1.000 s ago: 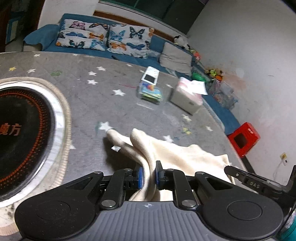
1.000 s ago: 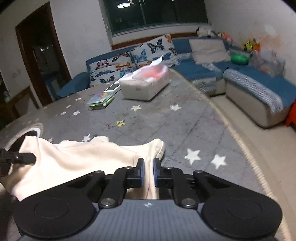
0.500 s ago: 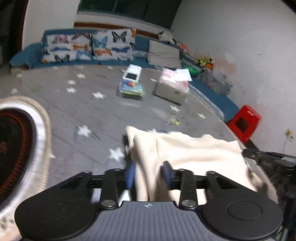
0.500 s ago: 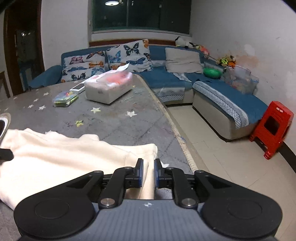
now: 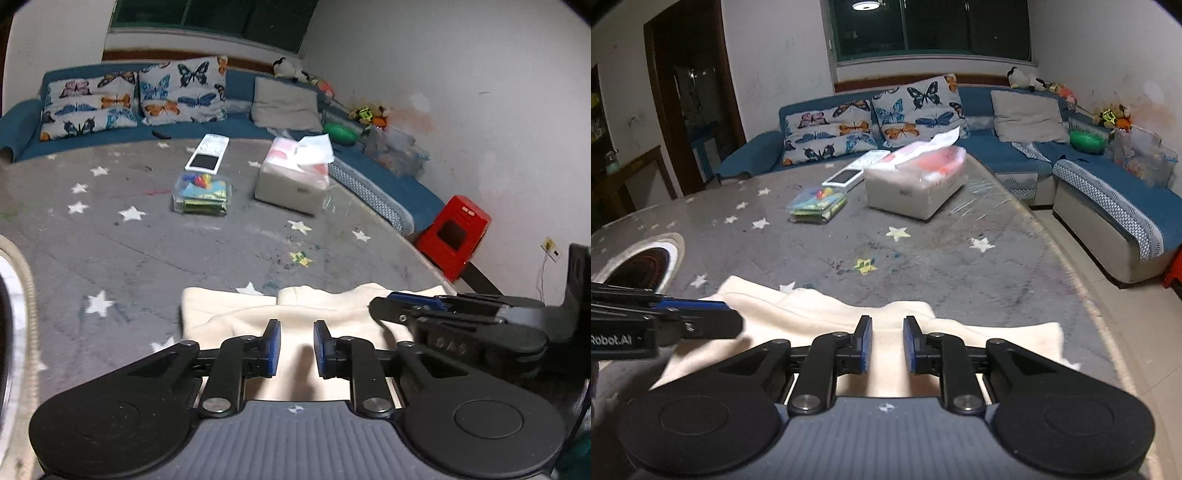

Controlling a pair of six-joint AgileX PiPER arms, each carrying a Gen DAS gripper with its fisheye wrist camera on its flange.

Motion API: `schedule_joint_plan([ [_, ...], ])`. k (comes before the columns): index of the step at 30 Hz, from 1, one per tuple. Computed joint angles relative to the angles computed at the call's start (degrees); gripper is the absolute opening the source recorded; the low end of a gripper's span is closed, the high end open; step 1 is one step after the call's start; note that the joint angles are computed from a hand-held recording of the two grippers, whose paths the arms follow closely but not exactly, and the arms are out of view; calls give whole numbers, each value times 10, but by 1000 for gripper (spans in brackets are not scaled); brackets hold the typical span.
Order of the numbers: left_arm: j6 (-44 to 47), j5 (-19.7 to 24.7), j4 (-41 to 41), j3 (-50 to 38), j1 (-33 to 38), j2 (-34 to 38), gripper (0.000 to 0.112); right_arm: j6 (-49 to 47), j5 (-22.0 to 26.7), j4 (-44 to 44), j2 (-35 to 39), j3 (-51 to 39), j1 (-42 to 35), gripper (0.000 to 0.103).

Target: Fold clothes

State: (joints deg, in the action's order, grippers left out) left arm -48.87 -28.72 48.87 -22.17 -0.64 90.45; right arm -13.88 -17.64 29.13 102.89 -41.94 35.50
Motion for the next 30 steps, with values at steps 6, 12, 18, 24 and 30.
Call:
schedule_joint_plan([
  [6,41,-8,-48,-26,-8,54,21,-16,-48,10,6,19,21,40],
  [12,57,-26,-43,19,8,12,22,-7,-61,-4,-63,95,36,45],
  [18,80,-49,-27,95,13,-60,22,-47,-81,71,-178,214,74,45],
  [24,164,-66,-87,154,-3,-85,22,-46,-108,129,-234,292,104,44],
  [30,176,-65,-93,184,12,-127,34,-97,-121,204,-246,288,138,46],
])
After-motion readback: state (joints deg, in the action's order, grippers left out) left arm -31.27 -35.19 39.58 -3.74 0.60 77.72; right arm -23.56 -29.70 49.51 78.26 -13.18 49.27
